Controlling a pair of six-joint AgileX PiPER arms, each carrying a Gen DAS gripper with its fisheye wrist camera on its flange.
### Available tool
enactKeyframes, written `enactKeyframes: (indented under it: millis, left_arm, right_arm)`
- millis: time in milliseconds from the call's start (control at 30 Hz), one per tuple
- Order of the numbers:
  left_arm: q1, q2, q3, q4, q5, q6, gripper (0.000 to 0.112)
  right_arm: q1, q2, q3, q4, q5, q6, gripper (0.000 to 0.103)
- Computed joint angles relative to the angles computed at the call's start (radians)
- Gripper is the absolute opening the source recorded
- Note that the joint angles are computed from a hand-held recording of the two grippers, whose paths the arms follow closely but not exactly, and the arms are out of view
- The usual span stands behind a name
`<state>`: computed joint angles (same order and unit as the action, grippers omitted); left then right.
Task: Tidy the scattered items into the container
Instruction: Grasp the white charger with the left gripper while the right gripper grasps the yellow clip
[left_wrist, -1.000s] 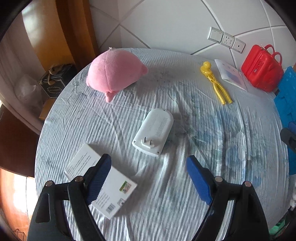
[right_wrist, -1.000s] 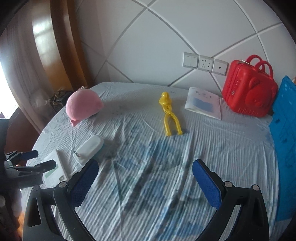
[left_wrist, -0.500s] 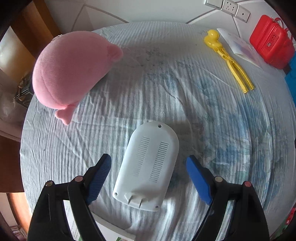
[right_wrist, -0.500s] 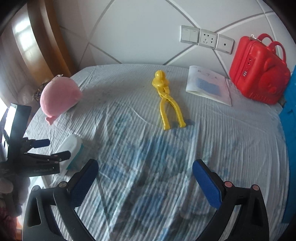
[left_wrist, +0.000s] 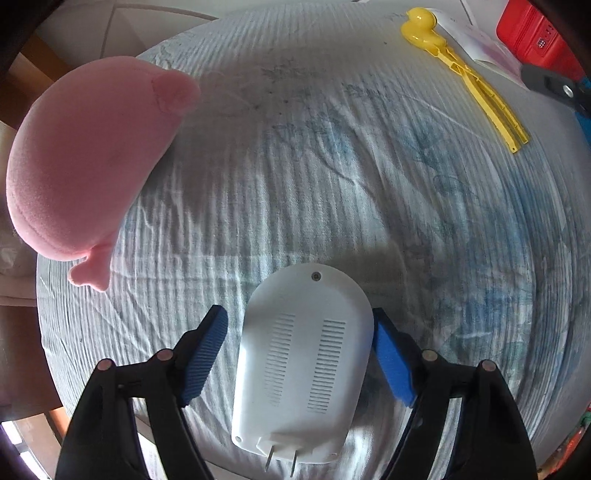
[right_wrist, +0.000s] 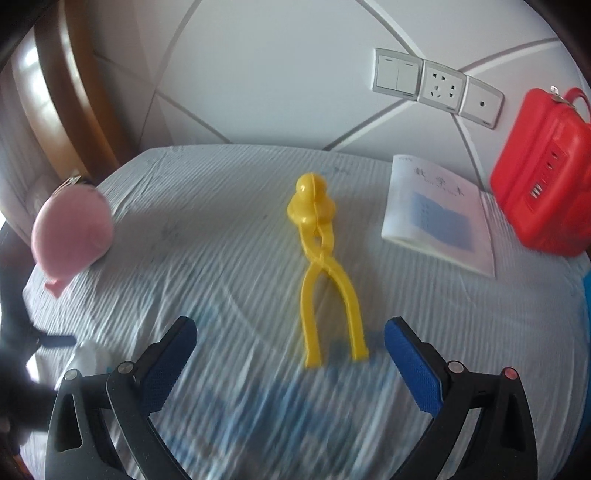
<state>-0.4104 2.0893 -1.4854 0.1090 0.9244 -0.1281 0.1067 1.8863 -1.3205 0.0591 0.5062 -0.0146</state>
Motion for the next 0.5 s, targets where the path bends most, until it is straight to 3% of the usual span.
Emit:
enactKeyframes:
  millis: [167, 400, 500]
  left_arm:
    - [0.032, 0.000, 0.006, -0.050, -0.003, 0.055, 0.074]
    - [0.063, 0.012, -0.020, -0.102, 0.032, 0.129, 0.074]
    - [0.074, 0.010, -0.017, -0.117, 0.036, 0.139, 0.074]
  right_arm:
    - [-0.025, 0.195, -0.224, -0.007, 0.025, -0.016, 0.103]
    - [-0.019, 0.441, -0.570, -0.078, 0.157, 0.039, 0.101]
    - [-0.010, 0.499, -0.654, -0.122, 0.188, 0.068, 0.093]
